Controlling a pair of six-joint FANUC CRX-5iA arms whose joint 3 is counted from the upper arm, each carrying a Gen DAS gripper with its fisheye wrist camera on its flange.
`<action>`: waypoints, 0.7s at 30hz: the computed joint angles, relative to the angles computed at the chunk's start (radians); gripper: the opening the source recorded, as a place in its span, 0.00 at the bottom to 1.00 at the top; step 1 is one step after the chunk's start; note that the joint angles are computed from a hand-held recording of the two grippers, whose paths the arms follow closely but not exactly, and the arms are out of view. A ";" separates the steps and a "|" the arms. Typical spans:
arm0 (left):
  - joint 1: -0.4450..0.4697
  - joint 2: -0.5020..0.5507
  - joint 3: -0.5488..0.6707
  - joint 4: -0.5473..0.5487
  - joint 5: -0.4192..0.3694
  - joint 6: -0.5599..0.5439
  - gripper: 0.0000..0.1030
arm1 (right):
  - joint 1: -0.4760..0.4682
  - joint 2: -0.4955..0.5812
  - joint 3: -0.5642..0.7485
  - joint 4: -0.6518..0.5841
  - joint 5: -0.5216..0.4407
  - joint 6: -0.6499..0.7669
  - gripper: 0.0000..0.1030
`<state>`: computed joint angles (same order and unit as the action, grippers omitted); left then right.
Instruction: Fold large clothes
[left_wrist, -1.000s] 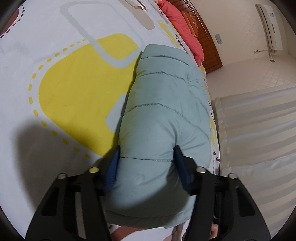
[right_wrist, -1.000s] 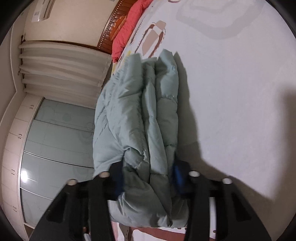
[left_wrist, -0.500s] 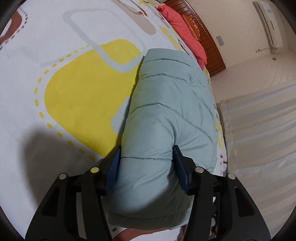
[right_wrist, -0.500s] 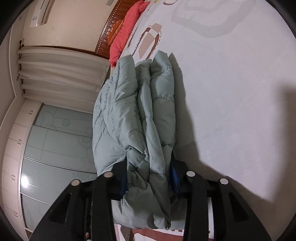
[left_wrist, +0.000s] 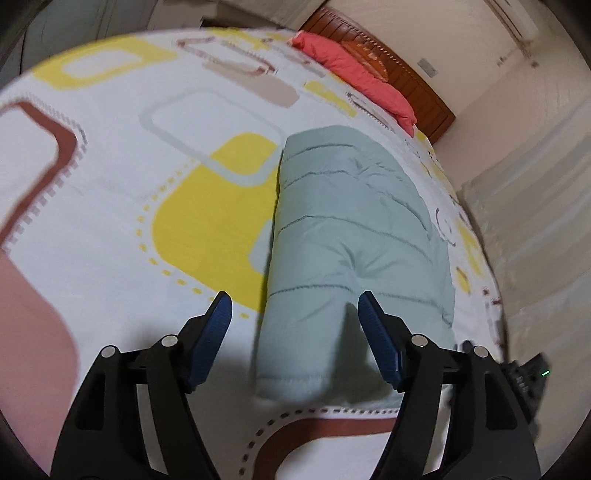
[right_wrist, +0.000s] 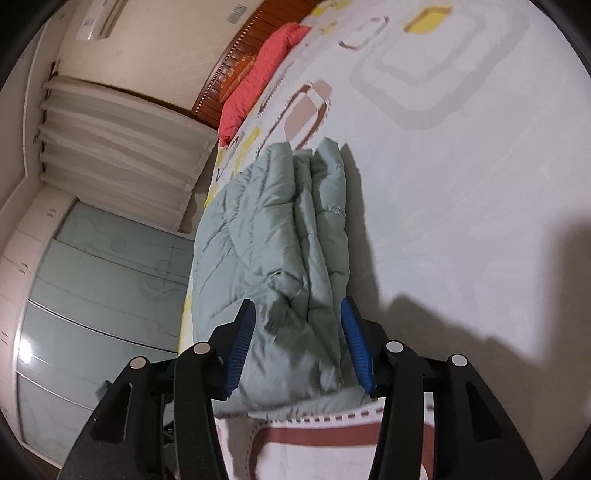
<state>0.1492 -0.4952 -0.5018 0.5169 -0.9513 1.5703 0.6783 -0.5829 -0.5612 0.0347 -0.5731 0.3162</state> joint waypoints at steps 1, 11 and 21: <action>-0.005 -0.012 0.008 -0.026 -0.004 0.007 0.70 | 0.036 -0.022 -0.019 0.090 -0.021 -0.074 0.58; -0.130 -0.145 0.089 -0.351 -0.032 0.164 0.89 | 0.381 -0.098 -0.048 0.546 -0.421 -0.355 0.64; -0.363 -0.179 0.227 -0.694 -0.126 0.377 0.94 | 0.700 -0.031 0.005 0.800 -0.804 -0.437 0.75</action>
<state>-0.2137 -0.6743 -0.2753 -0.1772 -1.0774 1.9469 1.3784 -0.6140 -0.5563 0.8351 -1.3772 -0.1208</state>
